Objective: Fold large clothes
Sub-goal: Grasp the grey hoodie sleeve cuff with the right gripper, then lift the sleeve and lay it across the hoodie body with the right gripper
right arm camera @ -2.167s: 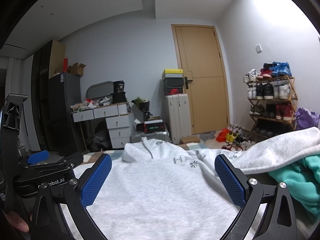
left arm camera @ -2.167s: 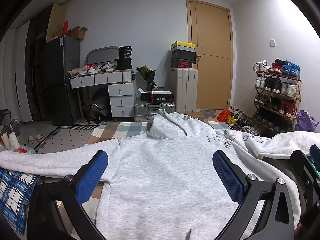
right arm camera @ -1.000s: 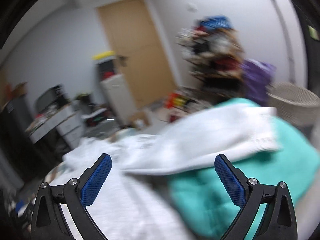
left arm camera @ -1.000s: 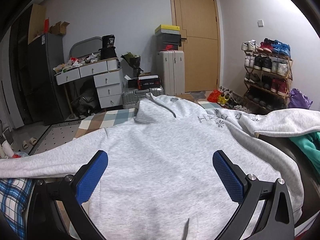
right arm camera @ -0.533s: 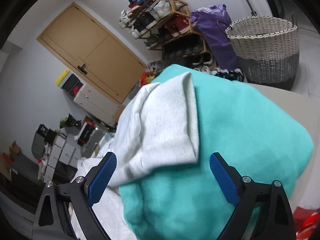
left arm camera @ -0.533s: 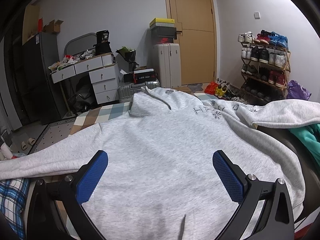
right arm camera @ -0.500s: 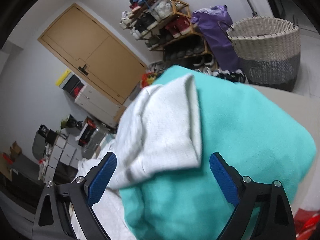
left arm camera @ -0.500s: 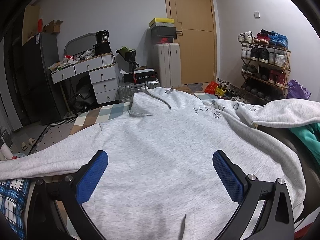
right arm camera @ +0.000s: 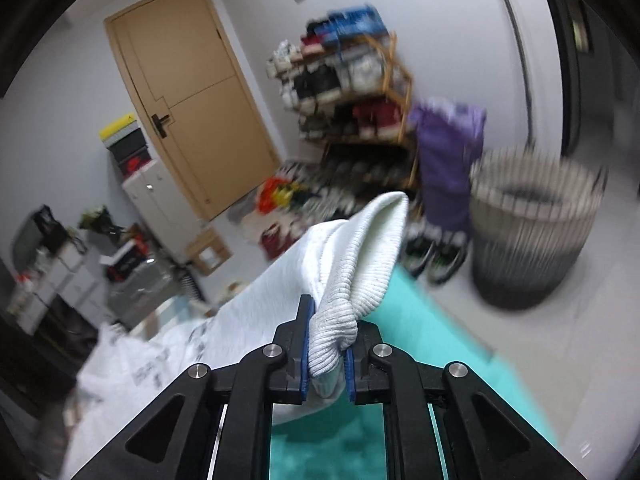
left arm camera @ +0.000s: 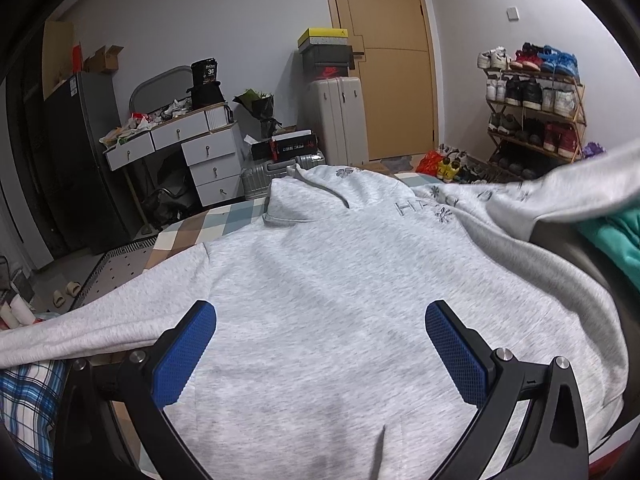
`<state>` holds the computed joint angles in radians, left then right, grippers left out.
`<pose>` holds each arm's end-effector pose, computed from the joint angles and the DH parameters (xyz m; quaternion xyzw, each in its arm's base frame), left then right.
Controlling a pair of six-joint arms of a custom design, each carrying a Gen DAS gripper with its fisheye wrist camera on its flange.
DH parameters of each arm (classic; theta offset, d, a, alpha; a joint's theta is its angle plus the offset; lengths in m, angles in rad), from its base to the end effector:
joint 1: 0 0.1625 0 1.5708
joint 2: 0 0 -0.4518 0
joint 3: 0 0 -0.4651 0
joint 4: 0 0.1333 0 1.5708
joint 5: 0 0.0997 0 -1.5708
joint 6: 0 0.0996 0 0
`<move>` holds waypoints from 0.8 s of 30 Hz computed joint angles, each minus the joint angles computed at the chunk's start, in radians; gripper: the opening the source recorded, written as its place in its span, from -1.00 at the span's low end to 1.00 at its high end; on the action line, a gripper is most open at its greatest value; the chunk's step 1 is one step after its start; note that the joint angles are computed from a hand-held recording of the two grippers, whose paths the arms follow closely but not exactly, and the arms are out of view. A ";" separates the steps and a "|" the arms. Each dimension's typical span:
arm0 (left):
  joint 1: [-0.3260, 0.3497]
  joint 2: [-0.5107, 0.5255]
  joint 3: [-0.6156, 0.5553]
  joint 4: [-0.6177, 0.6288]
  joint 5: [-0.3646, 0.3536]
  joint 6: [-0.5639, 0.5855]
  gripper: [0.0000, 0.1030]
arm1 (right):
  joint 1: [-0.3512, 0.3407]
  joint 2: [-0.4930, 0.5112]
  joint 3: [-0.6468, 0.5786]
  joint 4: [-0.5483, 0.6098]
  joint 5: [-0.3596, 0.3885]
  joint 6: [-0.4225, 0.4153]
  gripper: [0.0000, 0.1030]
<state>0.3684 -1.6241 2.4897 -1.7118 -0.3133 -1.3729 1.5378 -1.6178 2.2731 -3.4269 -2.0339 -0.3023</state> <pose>-0.2273 -0.3322 0.1704 0.1433 0.7713 -0.4480 0.4289 0.0734 -0.4693 0.3911 -0.0207 -0.8132 0.5106 0.2785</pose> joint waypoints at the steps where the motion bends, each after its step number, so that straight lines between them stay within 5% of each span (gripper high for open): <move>1: 0.001 0.002 -0.002 0.010 0.001 -0.005 0.98 | 0.037 0.031 -0.037 -0.026 -0.061 -0.043 -0.77; 7: 0.003 -0.003 -0.019 0.147 0.018 -0.090 0.98 | 0.172 0.215 -0.214 -0.228 -0.312 -0.290 -0.82; 11: 0.002 -0.019 -0.027 0.243 0.022 -0.147 0.98 | 0.195 0.277 -0.283 -0.248 -0.369 -0.296 -0.82; 16: -0.002 -0.062 -0.037 0.375 0.020 -0.239 0.98 | 0.227 0.263 -0.273 -0.154 -0.292 -0.205 -0.82; 21: -0.013 -0.135 -0.038 0.508 0.017 -0.350 0.98 | 0.336 0.267 -0.271 -0.102 -0.231 -0.198 -0.83; 24: -0.025 -0.178 -0.042 0.602 0.014 -0.435 0.98 | 0.407 0.256 -0.256 -0.014 -0.158 -0.084 -0.83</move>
<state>0.3438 -1.8019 2.4482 -1.1098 -0.2995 -1.8075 1.9449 -1.3613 2.0175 -3.4413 -2.1923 -0.3867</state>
